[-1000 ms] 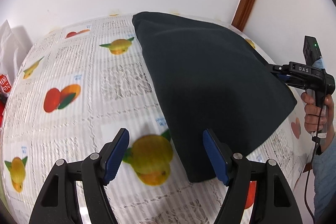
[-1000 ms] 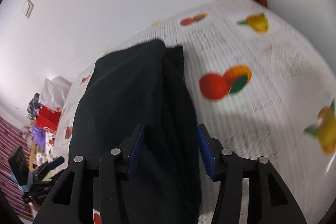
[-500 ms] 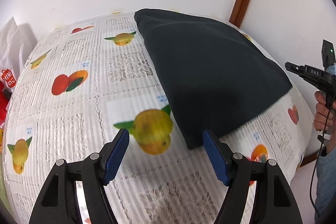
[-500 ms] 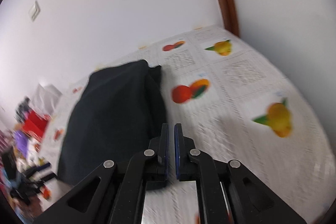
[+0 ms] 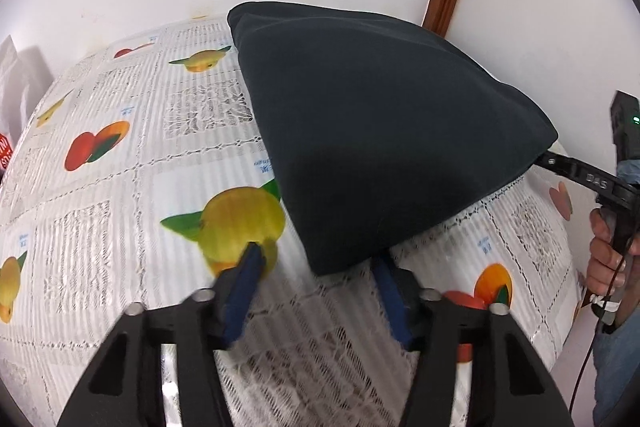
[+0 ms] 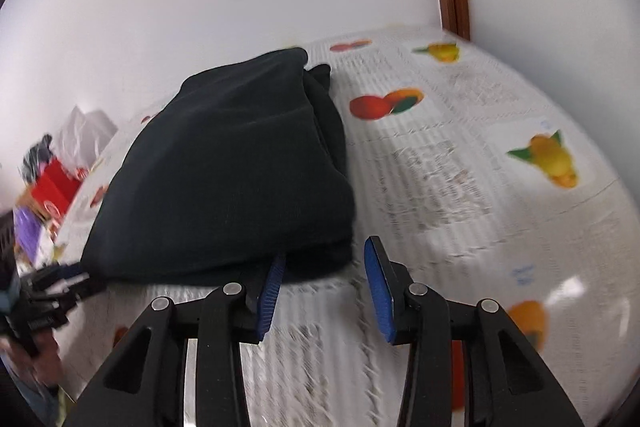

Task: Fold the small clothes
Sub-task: 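Open the right gripper and release the folded sweatshirt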

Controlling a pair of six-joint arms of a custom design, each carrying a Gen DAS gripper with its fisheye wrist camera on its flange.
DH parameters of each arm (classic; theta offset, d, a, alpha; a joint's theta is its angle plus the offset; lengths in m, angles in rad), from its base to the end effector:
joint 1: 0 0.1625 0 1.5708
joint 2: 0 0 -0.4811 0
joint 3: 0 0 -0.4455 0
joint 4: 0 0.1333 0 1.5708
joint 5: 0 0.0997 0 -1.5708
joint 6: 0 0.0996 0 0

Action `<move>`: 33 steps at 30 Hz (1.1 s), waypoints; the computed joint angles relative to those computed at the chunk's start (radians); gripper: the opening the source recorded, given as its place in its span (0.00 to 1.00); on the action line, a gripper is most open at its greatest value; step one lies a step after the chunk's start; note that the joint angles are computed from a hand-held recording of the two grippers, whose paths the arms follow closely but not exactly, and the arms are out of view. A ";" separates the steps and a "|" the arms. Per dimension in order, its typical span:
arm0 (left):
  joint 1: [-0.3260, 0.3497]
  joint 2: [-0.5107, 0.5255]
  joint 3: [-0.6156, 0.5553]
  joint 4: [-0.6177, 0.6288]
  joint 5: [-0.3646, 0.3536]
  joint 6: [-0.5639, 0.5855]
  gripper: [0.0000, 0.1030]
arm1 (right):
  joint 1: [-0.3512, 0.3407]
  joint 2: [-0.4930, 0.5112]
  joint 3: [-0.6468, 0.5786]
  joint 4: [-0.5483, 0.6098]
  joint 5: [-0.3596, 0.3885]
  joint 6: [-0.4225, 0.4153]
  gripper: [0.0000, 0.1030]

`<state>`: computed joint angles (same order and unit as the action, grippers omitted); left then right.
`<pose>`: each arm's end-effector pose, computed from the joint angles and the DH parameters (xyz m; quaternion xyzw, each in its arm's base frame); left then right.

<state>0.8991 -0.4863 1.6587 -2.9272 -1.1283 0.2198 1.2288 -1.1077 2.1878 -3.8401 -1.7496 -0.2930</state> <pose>-0.3058 -0.6673 -0.0935 0.4007 0.8853 -0.1363 0.1929 -0.0765 -0.5597 0.2560 -0.0702 -0.8236 0.5070 0.2444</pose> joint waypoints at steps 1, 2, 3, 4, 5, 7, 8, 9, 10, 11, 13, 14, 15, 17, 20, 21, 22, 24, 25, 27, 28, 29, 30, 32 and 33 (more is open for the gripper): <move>0.002 0.000 -0.002 0.001 -0.011 0.000 0.35 | 0.005 0.004 -0.010 0.020 -0.007 0.005 0.23; 0.007 -0.002 -0.002 0.001 -0.035 0.001 0.23 | 0.009 0.016 -0.020 0.012 -0.012 0.004 0.21; 0.010 -0.004 -0.002 0.000 -0.053 -0.003 0.21 | 0.012 0.025 -0.022 -0.011 -0.012 -0.002 0.16; 0.011 -0.006 0.000 -0.011 -0.055 -0.009 0.19 | 0.020 0.033 -0.027 -0.029 -0.024 -0.013 0.15; 0.013 -0.004 -0.004 -0.014 -0.055 -0.010 0.16 | 0.025 0.033 -0.028 -0.031 -0.031 -0.020 0.13; 0.018 -0.004 -0.009 -0.019 -0.055 -0.005 0.14 | 0.031 0.034 -0.041 -0.020 -0.031 -0.021 0.12; 0.019 -0.005 -0.011 -0.022 -0.050 -0.003 0.11 | 0.038 0.037 -0.058 -0.002 -0.040 -0.020 0.12; 0.020 -0.003 -0.014 -0.029 -0.037 0.001 0.11 | 0.041 0.038 -0.061 0.003 -0.044 -0.024 0.12; 0.022 -0.002 -0.018 -0.039 -0.024 0.010 0.11 | 0.049 0.046 -0.080 0.013 -0.051 -0.028 0.12; 0.022 -0.001 -0.023 -0.041 -0.016 0.013 0.10 | 0.054 0.051 -0.091 0.022 -0.052 -0.029 0.12; 0.028 0.000 -0.036 -0.034 -0.007 0.011 0.10 | 0.065 0.063 -0.118 0.041 -0.053 -0.031 0.12; 0.031 0.001 -0.045 -0.025 -0.001 0.006 0.10 | 0.068 0.068 -0.128 0.049 -0.053 -0.032 0.12; 0.033 0.001 -0.051 -0.020 0.004 0.003 0.10 | 0.072 0.074 -0.139 0.056 -0.054 -0.034 0.12; 0.036 0.001 -0.061 -0.014 0.021 -0.004 0.10 | 0.082 0.087 -0.163 0.075 -0.053 -0.034 0.12; 0.042 -0.005 -0.067 0.002 0.028 -0.031 0.10 | 0.088 0.099 -0.177 0.082 -0.048 -0.040 0.12; 0.043 -0.008 -0.068 0.011 0.027 -0.042 0.10 | 0.090 0.103 -0.179 0.080 -0.051 -0.045 0.12; 0.046 -0.008 -0.074 0.024 0.023 -0.051 0.10 | 0.092 0.107 -0.181 0.075 -0.056 -0.050 0.12; 0.045 -0.013 -0.068 0.029 0.020 -0.069 0.10 | 0.094 0.108 -0.178 0.071 -0.065 -0.056 0.13; 0.042 -0.016 -0.064 0.030 0.025 -0.078 0.10 | 0.091 0.102 -0.172 0.080 -0.063 -0.051 0.14; 0.036 -0.025 -0.047 0.020 0.034 -0.092 0.10 | 0.085 0.088 -0.158 0.090 -0.056 -0.037 0.14; 0.032 -0.030 -0.039 0.017 0.037 -0.099 0.11 | 0.081 0.077 -0.144 0.093 -0.055 -0.021 0.14; 0.031 -0.037 -0.029 0.011 0.035 -0.099 0.11 | 0.080 0.071 -0.136 0.089 -0.061 -0.013 0.14; 0.027 -0.042 -0.022 0.005 0.037 -0.100 0.11 | 0.082 0.066 -0.128 0.082 -0.076 -0.007 0.14; 0.021 -0.054 -0.007 -0.001 0.044 -0.104 0.15 | 0.098 0.060 -0.111 0.048 -0.133 -0.011 0.15; 0.017 -0.063 0.005 -0.007 0.044 -0.106 0.18 | 0.104 0.055 -0.102 0.032 -0.145 -0.015 0.15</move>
